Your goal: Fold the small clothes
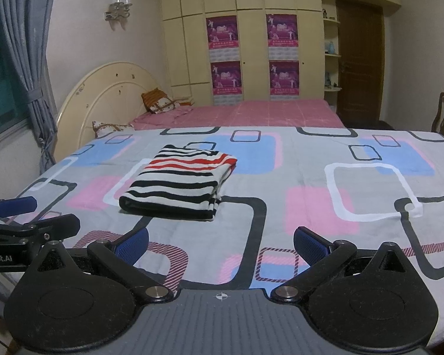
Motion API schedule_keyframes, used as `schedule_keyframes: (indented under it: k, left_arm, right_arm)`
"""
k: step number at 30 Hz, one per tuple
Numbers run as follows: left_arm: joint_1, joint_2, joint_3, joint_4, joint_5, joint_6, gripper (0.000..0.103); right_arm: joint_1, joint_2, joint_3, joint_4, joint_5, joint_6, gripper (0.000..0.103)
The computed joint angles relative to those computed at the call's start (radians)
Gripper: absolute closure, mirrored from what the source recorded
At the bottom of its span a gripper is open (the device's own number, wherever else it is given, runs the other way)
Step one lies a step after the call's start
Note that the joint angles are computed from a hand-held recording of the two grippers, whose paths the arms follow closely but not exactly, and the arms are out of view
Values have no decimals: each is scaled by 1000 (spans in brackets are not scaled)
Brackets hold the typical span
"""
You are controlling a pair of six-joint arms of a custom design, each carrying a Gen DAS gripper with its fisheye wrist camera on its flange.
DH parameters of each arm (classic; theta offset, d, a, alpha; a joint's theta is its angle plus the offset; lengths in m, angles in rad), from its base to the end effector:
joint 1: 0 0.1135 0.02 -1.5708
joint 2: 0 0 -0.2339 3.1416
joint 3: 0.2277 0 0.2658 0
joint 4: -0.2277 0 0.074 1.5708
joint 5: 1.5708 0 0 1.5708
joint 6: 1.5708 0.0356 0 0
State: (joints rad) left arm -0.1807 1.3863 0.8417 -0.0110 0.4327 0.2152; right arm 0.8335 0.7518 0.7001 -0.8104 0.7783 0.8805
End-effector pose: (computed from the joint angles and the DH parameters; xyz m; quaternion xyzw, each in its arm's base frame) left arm 0.3121 -0.0722 0.2045 0.2702 0.8163 -0.1794 0.4779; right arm 0.1365 0.1131 0.2444 0.1520 0.8644 0.0097 0.4792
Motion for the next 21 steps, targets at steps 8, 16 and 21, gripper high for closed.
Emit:
schedule_keyframes:
  k: [8,16,21]
  left_arm:
    - [11,6,9,0,15,-5,0]
    - [17,0,6,-1,20,-5,0]
    - [25,-3,4,5,24,-7,0]
  right_arm:
    - [-7,-1,-1,9,-7,-19,0]
    - [-11,4,3,8,-5,-32,0]
    - [-13,-5,-1,11,-7,-42,0]
